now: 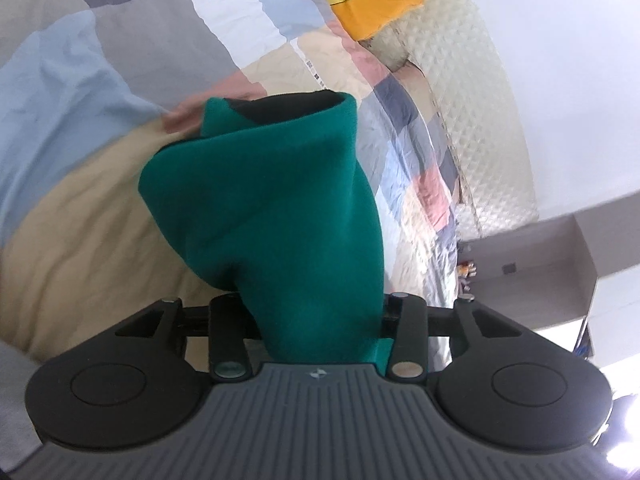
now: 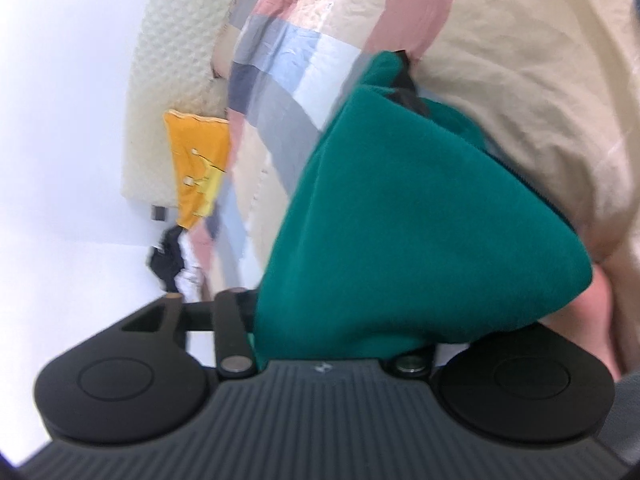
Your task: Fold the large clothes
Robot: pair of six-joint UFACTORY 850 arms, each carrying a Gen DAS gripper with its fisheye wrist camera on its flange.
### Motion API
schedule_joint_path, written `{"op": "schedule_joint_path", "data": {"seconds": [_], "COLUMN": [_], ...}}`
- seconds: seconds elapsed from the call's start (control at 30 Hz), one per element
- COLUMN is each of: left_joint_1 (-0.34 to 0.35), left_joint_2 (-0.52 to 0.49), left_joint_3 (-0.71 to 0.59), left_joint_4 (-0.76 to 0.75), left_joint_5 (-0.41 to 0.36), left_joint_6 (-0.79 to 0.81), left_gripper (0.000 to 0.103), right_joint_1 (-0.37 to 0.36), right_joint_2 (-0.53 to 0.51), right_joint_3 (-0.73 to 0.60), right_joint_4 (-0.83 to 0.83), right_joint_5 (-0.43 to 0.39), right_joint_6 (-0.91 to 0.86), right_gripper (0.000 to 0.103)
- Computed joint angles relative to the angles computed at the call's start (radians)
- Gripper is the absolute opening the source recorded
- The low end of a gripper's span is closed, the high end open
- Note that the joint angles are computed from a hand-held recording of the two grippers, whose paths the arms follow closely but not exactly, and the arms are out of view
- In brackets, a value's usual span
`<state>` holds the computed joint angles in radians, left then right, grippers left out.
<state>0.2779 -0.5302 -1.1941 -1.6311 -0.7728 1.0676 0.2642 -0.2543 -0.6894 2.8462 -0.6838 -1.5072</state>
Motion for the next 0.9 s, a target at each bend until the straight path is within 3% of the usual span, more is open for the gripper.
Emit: {"op": "schedule_joint_path", "data": {"seconds": [0.03,0.07,0.2,0.43,0.67,0.9], "left_joint_1": [-0.004,-0.01,-0.033,-0.061,-0.107,-0.156], "left_joint_2": [-0.01,-0.018,-0.058,-0.126,-0.238,-0.341], "left_joint_3": [-0.016,-0.03,-0.091,-0.195,-0.335,-0.478], "left_joint_4": [-0.006,-0.014,-0.038,-0.039,-0.025,-0.014], "left_joint_5": [0.002,0.006,0.02,0.063,0.169,0.248], "left_joint_6": [-0.019,-0.025,-0.046,-0.052,-0.041,0.024], "left_gripper": [0.049,0.051,0.063,0.066,0.066,0.066], "right_joint_1": [-0.005,-0.006,-0.003,-0.015,-0.021,-0.073], "right_joint_2": [-0.012,-0.027,-0.076,-0.149,-0.272,-0.368], "right_joint_3": [-0.004,-0.014,-0.054,-0.095,-0.226,-0.328], "right_joint_4": [-0.001,0.0,0.052,0.153,0.185,0.099], "right_joint_5": [-0.042,-0.069,-0.108,-0.233,-0.161,-0.123], "right_joint_6": [0.013,0.014,0.007,-0.006,-0.062,-0.026], "right_gripper": [0.08,0.083,0.083,0.083,0.082,0.08]}}
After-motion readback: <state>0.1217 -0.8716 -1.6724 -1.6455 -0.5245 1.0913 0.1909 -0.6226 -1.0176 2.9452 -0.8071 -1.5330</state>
